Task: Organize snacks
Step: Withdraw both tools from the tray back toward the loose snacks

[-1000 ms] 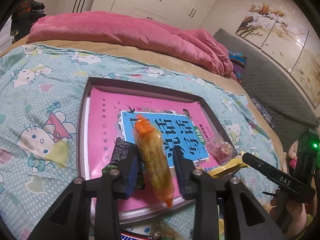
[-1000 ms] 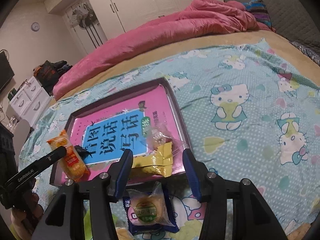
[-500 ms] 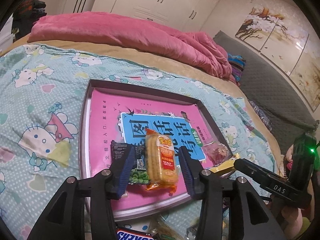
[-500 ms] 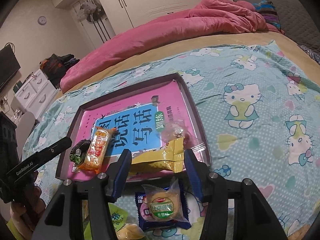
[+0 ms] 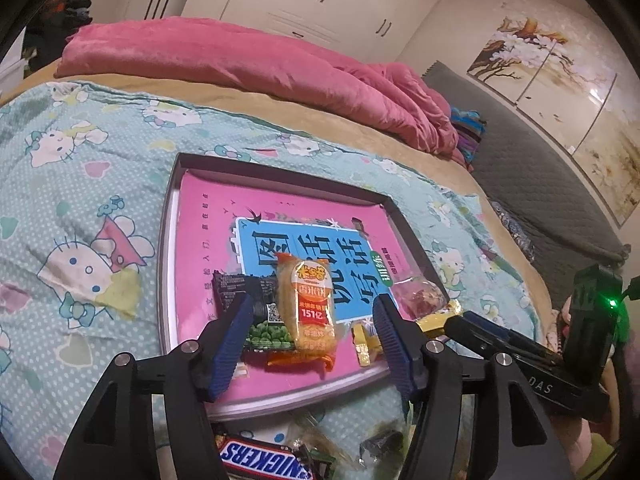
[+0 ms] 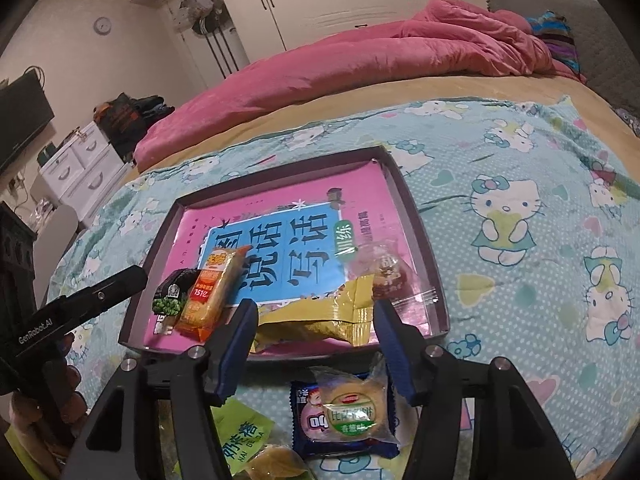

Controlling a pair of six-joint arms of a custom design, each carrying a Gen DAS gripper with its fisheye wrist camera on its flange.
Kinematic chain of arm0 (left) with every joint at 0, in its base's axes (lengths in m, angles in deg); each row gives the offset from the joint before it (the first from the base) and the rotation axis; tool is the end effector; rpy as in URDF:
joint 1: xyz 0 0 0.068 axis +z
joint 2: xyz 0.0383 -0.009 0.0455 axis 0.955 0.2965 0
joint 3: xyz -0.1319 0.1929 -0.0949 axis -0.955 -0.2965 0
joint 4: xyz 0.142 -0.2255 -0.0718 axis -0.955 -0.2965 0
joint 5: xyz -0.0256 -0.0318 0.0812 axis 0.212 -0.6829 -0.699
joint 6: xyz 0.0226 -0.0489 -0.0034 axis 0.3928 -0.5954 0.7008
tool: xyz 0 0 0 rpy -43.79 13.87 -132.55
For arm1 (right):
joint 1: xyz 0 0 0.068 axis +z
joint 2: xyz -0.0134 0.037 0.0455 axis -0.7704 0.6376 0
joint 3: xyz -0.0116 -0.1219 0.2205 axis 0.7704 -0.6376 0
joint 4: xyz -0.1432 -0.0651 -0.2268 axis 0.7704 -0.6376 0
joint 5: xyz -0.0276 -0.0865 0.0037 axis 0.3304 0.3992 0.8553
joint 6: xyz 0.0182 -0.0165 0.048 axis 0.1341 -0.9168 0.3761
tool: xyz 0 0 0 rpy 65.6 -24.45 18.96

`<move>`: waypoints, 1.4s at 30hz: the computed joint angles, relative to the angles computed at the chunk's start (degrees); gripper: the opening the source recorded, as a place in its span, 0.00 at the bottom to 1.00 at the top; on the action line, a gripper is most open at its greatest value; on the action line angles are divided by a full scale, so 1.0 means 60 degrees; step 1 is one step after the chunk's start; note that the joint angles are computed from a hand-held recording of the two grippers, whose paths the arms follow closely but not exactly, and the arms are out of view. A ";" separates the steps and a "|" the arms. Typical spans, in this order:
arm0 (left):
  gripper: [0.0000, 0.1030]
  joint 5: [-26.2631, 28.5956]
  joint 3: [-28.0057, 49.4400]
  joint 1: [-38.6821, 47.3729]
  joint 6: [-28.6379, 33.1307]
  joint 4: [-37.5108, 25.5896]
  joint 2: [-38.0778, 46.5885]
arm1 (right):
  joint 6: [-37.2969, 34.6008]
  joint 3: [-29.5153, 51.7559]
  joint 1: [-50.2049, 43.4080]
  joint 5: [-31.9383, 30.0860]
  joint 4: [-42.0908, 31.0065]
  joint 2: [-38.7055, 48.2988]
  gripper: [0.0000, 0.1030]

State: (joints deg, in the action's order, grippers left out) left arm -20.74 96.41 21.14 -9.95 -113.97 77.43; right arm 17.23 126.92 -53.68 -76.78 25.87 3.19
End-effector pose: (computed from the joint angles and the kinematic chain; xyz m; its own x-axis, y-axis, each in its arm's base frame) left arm 0.1474 -0.1554 0.2476 -0.5877 -0.5291 -0.6122 -0.2776 0.8425 -0.4616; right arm 0.2483 0.0053 0.2563 -0.7195 -0.2939 -0.6292 -0.5467 0.7984 0.2523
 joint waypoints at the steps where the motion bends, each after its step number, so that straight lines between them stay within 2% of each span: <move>1: 0.63 -0.0006 0.0018 -0.0030 -0.0014 -0.0024 -0.0005 | -0.0005 0.0000 0.0022 0.0024 0.0017 -0.0018 0.58; 14: 0.74 -0.0157 0.0206 -0.0334 -0.0228 -0.0478 -0.0117 | -0.0116 0.0112 -0.0142 0.0164 0.0123 0.0016 0.58; 25: 0.76 -0.0237 0.0379 -0.0539 -0.0297 -0.0728 -0.0148 | -0.0296 -0.0046 -0.0146 0.0276 0.0342 -0.0315 0.58; 30: 0.77 -0.0632 0.0675 -0.0935 -0.0751 -0.1380 -0.0106 | -0.0435 -0.0159 -0.0118 0.0223 0.0454 -0.0561 0.63; 42: 0.77 -0.1136 0.1029 -0.1490 -0.1692 -0.2613 -0.0245 | -0.0587 -0.0190 -0.0193 -0.0002 0.0372 -0.0828 0.64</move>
